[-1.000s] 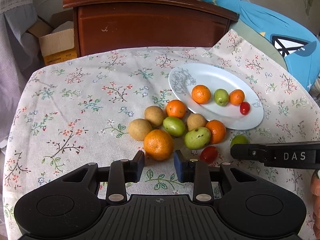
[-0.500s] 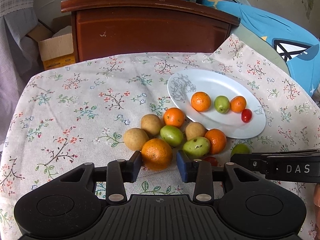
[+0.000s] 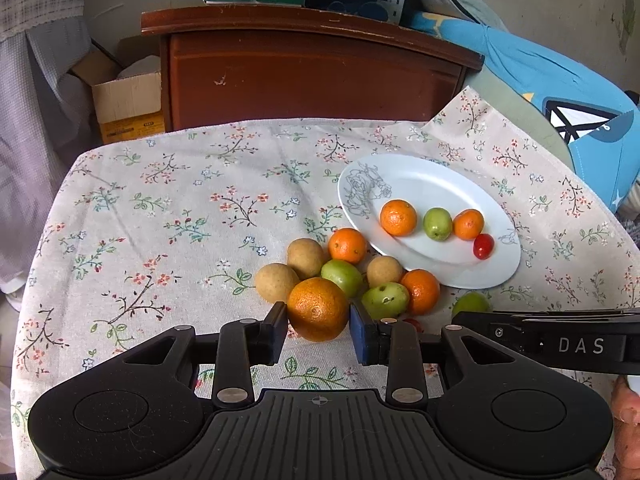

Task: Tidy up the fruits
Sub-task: 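Grasp the large tangerine with the left tool while the right tool grasps the green fruit, then carry the tangerine and green fruit onto the white plate and open both tools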

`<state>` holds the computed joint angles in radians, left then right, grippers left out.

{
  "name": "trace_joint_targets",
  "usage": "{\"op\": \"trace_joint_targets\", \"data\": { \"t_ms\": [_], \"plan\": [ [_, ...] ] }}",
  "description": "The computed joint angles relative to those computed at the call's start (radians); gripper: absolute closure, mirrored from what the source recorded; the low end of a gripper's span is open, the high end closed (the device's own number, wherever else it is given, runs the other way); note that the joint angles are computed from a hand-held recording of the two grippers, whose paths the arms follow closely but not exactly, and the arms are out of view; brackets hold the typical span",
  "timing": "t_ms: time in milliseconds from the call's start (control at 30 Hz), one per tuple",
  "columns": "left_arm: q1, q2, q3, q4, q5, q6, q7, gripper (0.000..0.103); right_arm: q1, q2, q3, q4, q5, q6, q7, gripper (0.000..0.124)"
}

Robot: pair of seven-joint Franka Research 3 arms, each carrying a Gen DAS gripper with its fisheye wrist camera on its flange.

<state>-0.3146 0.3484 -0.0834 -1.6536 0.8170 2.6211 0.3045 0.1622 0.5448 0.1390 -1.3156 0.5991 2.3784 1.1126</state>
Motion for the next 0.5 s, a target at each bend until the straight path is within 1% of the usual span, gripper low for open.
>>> {"op": "trace_joint_targets", "data": {
  "t_ms": [300, 400, 500],
  "plan": [
    [-0.007, -0.046, -0.003, -0.016, 0.042, 0.01, -0.039, 0.072, -0.03, -0.04, 0.022, -0.012, 0.078, 0.0, -0.073, 0.093],
    [-0.002, -0.055, -0.011, -0.009, 0.045, 0.002, -0.02, 0.072, -0.032, -0.051, 0.018, -0.008, 0.09, 0.011, -0.098, 0.093],
    [0.003, -0.062, -0.015, -0.003, 0.045, 0.007, -0.011, 0.072, -0.043, -0.049, 0.018, 0.013, 0.11, 0.004, -0.108, 0.093]
  ]
}}
